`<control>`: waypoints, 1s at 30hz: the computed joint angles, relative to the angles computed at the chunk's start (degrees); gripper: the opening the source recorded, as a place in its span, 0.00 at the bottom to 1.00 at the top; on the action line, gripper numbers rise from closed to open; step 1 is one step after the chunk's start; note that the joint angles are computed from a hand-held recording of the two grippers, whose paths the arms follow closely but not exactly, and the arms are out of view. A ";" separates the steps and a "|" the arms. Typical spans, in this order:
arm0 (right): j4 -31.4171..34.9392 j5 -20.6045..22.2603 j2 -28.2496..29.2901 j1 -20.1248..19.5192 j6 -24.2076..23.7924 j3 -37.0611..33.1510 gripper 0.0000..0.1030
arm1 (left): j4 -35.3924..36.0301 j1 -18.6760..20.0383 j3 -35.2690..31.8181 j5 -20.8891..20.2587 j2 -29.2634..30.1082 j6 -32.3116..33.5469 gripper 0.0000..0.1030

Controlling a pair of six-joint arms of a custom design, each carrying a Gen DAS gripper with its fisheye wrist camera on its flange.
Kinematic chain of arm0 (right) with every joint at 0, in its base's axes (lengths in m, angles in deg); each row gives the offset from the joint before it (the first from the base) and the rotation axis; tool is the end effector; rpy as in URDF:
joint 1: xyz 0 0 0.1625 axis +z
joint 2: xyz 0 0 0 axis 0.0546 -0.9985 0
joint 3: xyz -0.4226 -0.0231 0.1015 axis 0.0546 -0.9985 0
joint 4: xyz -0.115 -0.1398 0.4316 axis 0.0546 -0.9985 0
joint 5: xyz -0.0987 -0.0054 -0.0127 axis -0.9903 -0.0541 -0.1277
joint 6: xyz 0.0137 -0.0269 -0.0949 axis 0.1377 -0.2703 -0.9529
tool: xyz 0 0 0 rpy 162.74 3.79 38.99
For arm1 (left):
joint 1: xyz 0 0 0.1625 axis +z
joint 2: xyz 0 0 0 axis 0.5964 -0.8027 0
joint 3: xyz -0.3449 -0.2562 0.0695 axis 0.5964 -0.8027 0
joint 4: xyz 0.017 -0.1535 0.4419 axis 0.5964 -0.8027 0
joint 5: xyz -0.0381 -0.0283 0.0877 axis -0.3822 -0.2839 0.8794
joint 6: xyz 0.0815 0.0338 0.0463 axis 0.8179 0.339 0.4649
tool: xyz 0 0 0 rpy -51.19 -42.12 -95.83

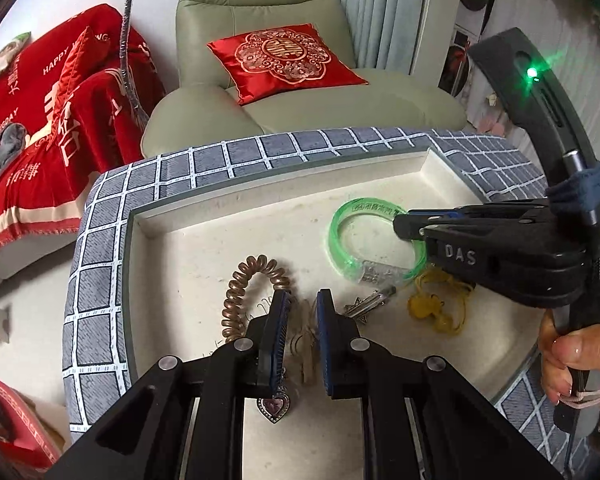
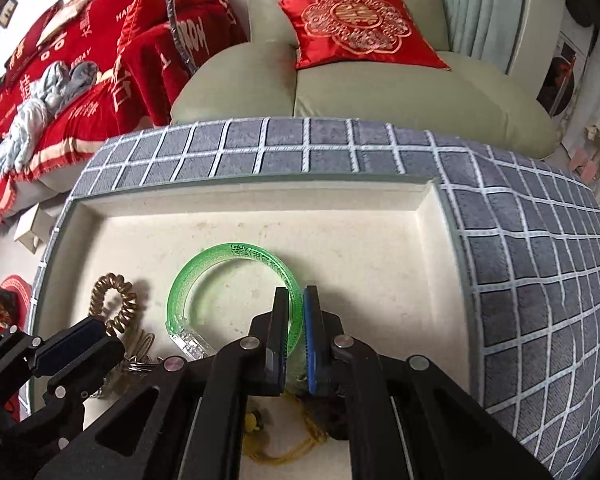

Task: Organize jewelry
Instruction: 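Carry the star clip and green bangle over the white tray, then lower both items into the tray and open both tools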

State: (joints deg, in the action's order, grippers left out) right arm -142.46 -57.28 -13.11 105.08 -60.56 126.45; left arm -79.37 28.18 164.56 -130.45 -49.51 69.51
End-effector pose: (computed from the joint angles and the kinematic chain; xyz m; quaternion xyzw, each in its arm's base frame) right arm 0.3322 -0.7932 0.0413 0.1440 -0.9104 0.2068 0.3282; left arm -0.1307 -0.7319 0.2488 0.2398 0.8951 -0.2426 0.2870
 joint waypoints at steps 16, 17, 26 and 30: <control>-6.19 3.76 -3.63 0.83 -0.65 5.10 0.73 | -3.41 -1.44 3.27 2.81 -1.99 -0.60 0.31; -6.38 3.89 -3.99 0.97 -0.56 5.54 0.73 | -3.54 -1.61 3.60 3.02 -2.30 -0.91 0.31; -12.22 4.81 -11.42 2.62 1.20 16.51 0.78 | -4.10 -3.45 7.06 4.90 -5.42 -3.43 0.31; -13.64 5.04 -14.97 2.83 3.65 21.93 0.78 | -3.67 -4.22 9.18 5.21 -7.25 -4.79 0.31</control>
State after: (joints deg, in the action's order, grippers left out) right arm -156.11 -52.24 -28.08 107.91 -56.91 148.38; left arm -83.04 23.95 173.74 -125.24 -56.77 64.73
